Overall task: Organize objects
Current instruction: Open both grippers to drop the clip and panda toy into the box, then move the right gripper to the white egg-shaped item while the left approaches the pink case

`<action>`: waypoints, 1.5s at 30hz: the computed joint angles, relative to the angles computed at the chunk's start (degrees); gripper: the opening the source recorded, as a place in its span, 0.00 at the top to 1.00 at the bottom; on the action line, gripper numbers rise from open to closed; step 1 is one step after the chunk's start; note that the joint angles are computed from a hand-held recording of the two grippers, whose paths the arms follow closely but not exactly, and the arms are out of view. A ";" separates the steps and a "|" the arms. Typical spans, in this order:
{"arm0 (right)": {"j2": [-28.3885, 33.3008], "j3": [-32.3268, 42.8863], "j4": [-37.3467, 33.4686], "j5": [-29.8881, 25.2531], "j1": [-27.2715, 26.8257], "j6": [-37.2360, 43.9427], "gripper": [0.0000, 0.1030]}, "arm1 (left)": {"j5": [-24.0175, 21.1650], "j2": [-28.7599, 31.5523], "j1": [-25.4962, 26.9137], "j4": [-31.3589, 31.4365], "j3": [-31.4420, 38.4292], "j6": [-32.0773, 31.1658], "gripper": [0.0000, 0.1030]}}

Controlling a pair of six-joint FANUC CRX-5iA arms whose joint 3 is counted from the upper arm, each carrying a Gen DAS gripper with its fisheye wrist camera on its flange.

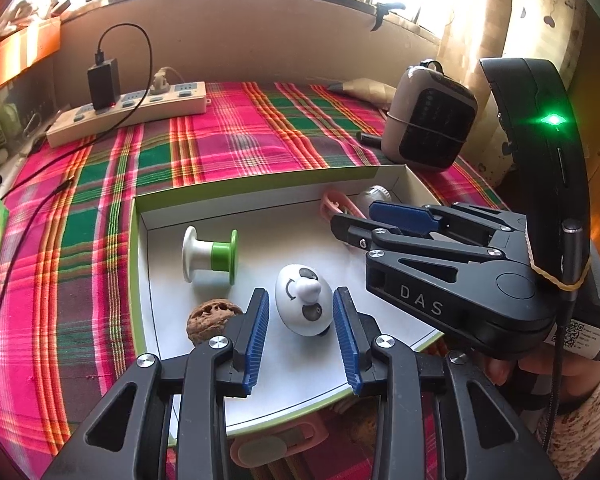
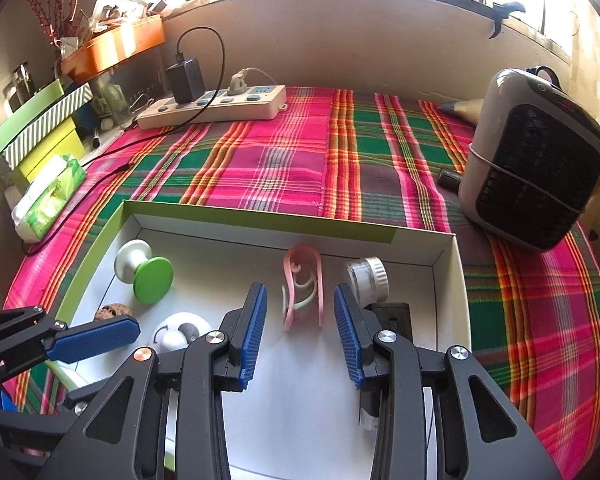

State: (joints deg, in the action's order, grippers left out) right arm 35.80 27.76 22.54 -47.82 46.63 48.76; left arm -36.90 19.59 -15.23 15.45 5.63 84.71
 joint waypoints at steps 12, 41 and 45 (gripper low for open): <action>-3.73 -5.78 3.12 2.75 1.14 -4.61 0.64 | 2.07 -3.41 -0.11 -0.80 -3.37 0.68 0.69; -15.49 -25.21 13.95 11.06 5.98 -20.13 0.62 | 7.54 -13.56 1.14 2.04 -16.39 0.23 0.68; -16.99 -27.71 14.16 12.59 6.72 -21.60 0.57 | 8.07 -14.54 1.30 3.33 -18.15 -0.92 0.66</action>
State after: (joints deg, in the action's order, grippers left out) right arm 18.81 0.05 36.70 -35.23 53.35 27.16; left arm -28.84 5.04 -13.93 18.78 -12.52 83.80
